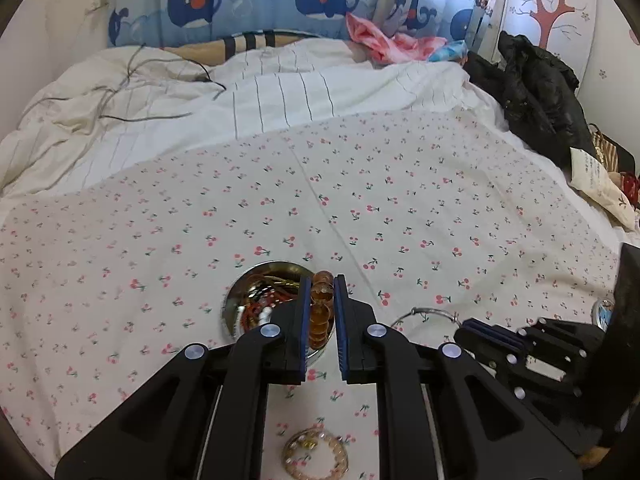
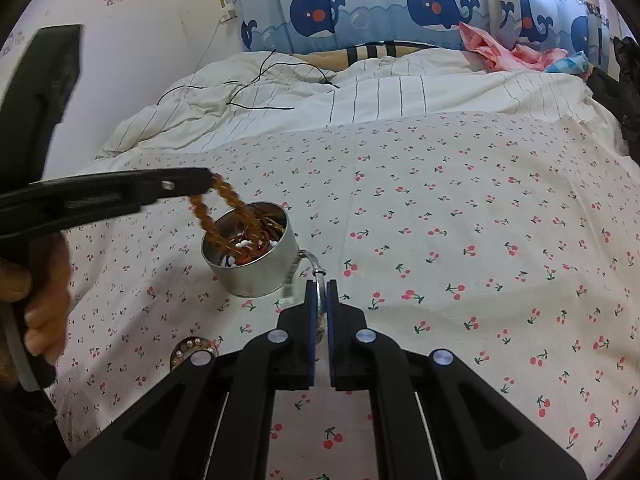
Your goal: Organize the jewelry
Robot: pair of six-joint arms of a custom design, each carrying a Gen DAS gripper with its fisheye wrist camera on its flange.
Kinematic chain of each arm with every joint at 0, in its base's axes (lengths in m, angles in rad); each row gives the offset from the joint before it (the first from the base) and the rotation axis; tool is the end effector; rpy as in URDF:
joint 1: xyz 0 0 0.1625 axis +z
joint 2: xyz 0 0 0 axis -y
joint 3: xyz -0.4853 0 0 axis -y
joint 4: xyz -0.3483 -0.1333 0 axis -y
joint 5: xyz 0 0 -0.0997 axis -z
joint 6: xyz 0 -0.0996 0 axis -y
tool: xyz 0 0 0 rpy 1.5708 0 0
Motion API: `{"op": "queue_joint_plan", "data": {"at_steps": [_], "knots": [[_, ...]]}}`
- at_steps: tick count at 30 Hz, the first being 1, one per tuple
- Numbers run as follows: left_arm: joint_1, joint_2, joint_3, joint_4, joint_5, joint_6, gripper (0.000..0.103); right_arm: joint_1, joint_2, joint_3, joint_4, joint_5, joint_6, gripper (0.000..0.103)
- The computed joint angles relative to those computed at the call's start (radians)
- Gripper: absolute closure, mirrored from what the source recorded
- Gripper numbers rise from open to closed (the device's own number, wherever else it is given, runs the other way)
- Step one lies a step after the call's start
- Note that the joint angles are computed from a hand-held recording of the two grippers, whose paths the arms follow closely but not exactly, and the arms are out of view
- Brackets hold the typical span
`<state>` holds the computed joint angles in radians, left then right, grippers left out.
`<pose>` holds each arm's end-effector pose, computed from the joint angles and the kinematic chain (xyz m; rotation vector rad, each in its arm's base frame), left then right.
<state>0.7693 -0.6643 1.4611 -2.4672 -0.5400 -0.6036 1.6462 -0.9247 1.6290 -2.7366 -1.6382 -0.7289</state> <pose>-0.3722 -0.6648 0.1716 0.1593 2.2487 -0.9106 0.1783 -0.6796 0.2799 1.1019 -2.6487 0.6073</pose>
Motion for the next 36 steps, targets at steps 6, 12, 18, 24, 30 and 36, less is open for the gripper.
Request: {"op": "queue_joint_plan", "data": {"at_steps": [6,12,18,24,30,36], "knots": [[0.046,0.025,-0.043,0.122,0.016,-0.114,0.092,-0.006,-0.004,-0.010,0.007,0.018,0.013,0.098],[0.060,-0.005,-0.025,0.317,0.035,-0.274,0.080,-0.025,0.003,-0.075,0.054,-0.034,0.061,0.098],[0.014,-0.084,0.135,0.187,0.068,-0.267,0.047,-0.065,0.002,-0.159,0.271,0.035,0.112,0.051],[-0.029,-0.157,0.323,0.046,0.071,-0.299,0.035,-0.003,0.026,-0.035,0.233,-0.133,-0.095,0.049],[-0.008,-0.189,0.394,-0.044,0.021,-0.335,0.035,0.004,0.063,-0.001,0.123,-0.228,-0.110,0.097],[-0.003,-0.196,0.406,-0.080,0.018,-0.328,0.034,-0.003,0.038,0.008,0.080,-0.165,-0.106,0.098]]}}
